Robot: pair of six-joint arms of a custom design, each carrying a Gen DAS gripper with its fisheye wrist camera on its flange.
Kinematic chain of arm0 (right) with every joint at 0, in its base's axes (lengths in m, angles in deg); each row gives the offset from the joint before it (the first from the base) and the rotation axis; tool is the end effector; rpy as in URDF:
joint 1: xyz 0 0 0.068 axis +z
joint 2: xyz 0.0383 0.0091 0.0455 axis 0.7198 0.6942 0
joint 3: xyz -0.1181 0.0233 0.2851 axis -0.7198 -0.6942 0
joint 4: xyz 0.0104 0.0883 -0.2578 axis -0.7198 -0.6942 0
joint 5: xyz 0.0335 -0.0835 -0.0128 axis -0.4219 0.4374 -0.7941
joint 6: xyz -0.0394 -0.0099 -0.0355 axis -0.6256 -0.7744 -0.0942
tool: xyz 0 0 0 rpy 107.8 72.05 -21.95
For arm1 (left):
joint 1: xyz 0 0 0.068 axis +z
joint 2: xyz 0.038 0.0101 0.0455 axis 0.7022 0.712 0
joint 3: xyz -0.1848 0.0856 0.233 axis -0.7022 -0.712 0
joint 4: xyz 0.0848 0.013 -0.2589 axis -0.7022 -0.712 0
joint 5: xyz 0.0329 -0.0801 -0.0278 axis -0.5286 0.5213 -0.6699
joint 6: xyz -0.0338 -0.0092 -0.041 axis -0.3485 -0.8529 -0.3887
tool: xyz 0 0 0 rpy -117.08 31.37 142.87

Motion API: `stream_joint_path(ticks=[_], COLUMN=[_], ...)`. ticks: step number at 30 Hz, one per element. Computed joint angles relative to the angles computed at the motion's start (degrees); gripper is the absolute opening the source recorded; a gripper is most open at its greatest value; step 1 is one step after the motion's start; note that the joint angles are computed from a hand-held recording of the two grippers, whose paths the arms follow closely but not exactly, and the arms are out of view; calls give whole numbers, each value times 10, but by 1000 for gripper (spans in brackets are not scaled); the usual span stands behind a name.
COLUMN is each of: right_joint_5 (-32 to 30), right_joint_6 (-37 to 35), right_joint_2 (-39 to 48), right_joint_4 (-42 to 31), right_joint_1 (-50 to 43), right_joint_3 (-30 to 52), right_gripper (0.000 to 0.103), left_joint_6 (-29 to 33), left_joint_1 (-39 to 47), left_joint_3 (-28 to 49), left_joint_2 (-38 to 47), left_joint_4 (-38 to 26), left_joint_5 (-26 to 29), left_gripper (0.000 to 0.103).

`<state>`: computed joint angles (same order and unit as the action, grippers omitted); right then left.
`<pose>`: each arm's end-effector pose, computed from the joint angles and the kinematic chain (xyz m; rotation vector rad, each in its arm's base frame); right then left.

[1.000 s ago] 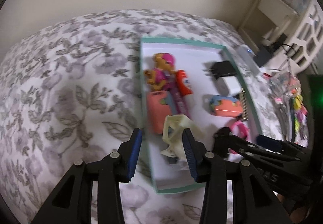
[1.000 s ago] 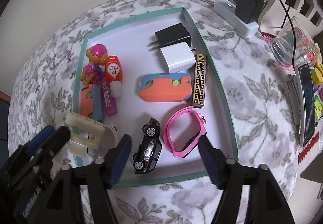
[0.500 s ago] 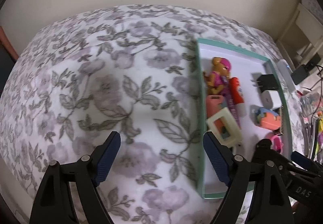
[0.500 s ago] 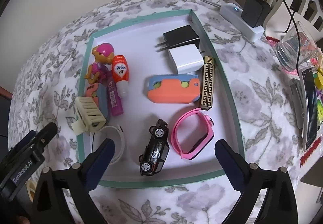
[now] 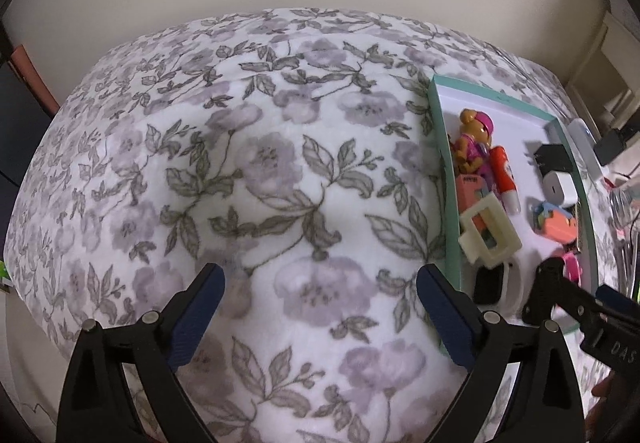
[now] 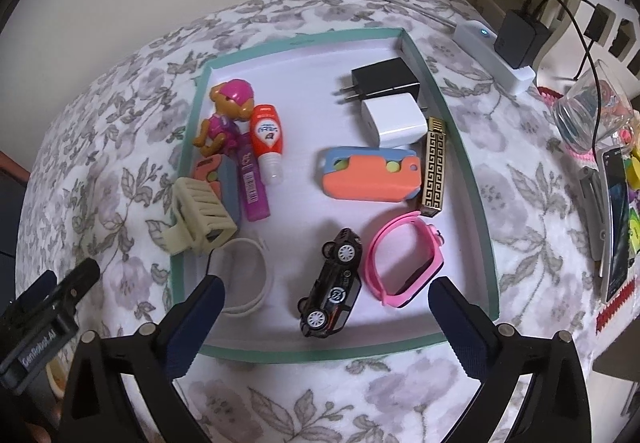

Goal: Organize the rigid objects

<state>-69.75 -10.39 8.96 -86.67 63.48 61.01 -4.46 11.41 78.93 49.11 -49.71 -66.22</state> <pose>0.1635 0.0440 0.1039 0.6754 2.6894 -0.0135 0.2412 -0.1521 0.1106 0.3559 2.7108 -0.0571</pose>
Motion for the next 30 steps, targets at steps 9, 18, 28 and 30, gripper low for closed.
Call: stream_joint_path(ticks=[9, 18, 28, 30], right_joint_5=[41, 77, 107, 112], right_joint_6=[53, 107, 151, 158], right_joint_2=[-47, -74, -99, -101], right_joint_4=[-49, -90, -123, -128], right_joint_1=[71, 140, 194, 202], right_joint_3=[1, 6, 9, 9], right_gripper=[103, 103, 103, 103], left_joint_6=[8, 8, 10, 7], left_joint_1=[4, 0, 7, 10], left_joint_3=[-34, -58, -78, -81], left_joint_2=[-52, -95, -127, -132], left_joint_4=[-11, -18, -25, -26], left_joint_5=[-11, -24, -23, -23], left_gripper=[97, 97, 97, 97])
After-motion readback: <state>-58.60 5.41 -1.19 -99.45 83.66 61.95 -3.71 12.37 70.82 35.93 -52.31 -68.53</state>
